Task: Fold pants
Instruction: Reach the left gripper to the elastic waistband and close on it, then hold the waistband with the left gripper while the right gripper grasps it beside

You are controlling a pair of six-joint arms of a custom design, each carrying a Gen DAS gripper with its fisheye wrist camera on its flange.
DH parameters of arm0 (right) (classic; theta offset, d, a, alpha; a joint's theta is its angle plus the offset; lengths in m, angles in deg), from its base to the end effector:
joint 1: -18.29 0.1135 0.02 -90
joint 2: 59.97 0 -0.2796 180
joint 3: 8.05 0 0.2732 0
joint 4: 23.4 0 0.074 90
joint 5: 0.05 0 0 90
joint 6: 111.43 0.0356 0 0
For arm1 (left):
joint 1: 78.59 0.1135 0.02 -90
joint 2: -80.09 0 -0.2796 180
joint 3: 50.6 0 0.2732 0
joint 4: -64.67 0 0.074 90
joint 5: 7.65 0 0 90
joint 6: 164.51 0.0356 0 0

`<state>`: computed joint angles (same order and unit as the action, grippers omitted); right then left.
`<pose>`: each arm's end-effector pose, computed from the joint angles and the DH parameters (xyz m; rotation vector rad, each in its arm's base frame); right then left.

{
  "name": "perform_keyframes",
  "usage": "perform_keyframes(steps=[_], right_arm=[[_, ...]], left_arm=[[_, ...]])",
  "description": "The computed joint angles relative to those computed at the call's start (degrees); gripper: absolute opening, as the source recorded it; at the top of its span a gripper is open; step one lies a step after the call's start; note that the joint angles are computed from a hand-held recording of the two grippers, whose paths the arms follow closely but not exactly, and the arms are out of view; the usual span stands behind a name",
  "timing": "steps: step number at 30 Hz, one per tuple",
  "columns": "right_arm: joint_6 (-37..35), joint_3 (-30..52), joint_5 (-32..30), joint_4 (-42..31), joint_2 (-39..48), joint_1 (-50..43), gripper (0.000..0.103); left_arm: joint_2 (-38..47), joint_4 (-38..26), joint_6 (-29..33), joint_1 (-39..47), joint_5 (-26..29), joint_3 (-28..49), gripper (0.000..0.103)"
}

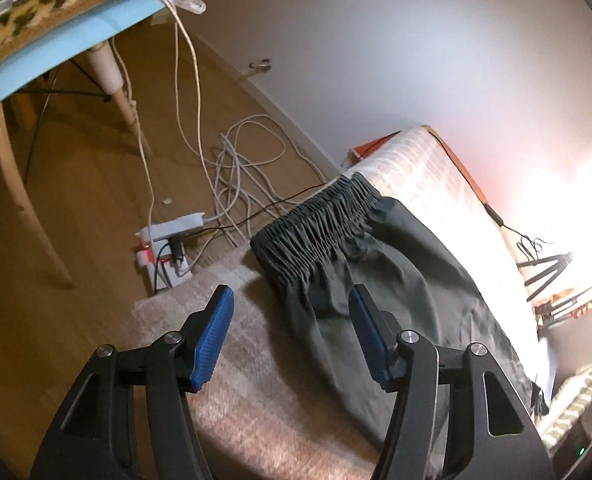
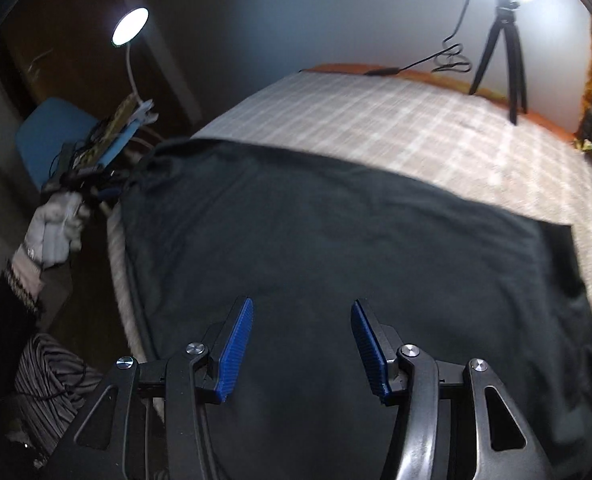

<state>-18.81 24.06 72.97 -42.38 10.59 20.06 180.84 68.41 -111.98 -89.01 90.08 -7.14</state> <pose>0.1986 0.0165 0.1162 -0.0925 2.5570 0.4099 0.2791 -0.0562 0.0704 -0.5450 2.5102 -0.5017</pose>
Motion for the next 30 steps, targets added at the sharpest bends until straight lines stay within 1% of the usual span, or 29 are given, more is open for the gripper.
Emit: perform_keyframes(steps=[3, 4, 6, 8, 9, 10, 11, 12, 14, 15, 17, 18, 24, 28, 30], right_arm=[[0.66, -0.53, 0.19, 1.41, 1.37, 1.66, 0.054], [0.74, -0.51, 0.29, 1.71, 1.87, 1.88, 0.054], [1.04, 0.16, 0.47, 2.43, 3.53, 2.37, 0.054], [1.03, 0.41, 0.46, 2.57, 4.19, 2.63, 0.054], [1.00, 0.56, 0.59, 2.51, 4.45, 2.73, 0.054], [0.92, 0.63, 0.53, 2.61, 4.80, 2.68, 0.054], [0.82, 0.80, 0.49, 2.82, 5.42, 2.66, 0.054], [0.53, 0.91, 0.77, 3.03, 6.20, 2.53, 0.054], [0.06, 1.25, 1.20, 3.43, 7.84, 1.81, 0.054], [-0.04, 1.69, 0.99, 3.87, 9.14, 1.27, 0.054], [-0.06, 2.03, 0.16, 4.12, 10.20, -0.23, 0.054], [-0.09, 2.11, -0.31, 4.20, 10.40, -0.89, 0.054], [0.37, 2.19, 0.37, 3.45, 8.80, -1.09, 0.054], [0.82, 2.11, 0.53, 3.60, 8.43, -1.09, 0.054], [1.15, 2.04, -0.52, 3.74, 8.34, -1.71, 0.054]], left_arm=[[3.22, 0.63, -1.01, 1.25, 1.95, 1.43, 0.059], [4.59, 1.64, -1.57, 1.53, 3.34, 1.76, 0.060], [6.36, 2.53, -2.11, 1.44, 3.71, 2.63, 0.060], [9.57, 3.69, -2.97, 2.37, 5.72, 4.46, 0.060], [10.40, 4.60, -3.77, 2.77, 6.71, 4.65, 0.060], [11.85, 7.05, -5.41, 3.66, 8.38, 4.61, 0.060], [12.51, 9.59, -7.04, 3.91, 8.47, 4.07, 0.060], [12.46, 10.39, -7.84, 3.57, 7.68, 3.94, 0.060], [10.97, 9.57, -6.63, 0.98, 2.93, 4.05, 0.051], [9.84, 7.35, -4.60, -1.14, -0.63, 4.82, 0.045], [8.15, 4.84, -1.83, -4.53, -6.90, 5.68, 0.033], [7.48, 4.43, -0.60, -5.71, -8.71, 5.83, 0.023], [3.78, 6.05, 0.13, -8.97, -13.83, 3.98, 0.018], [-1.30, 7.55, 3.15, -14.88, -18.56, 1.89, 0.018], [-3.27, 7.68, 4.95, -18.32, -20.67, 1.30, 0.018]])
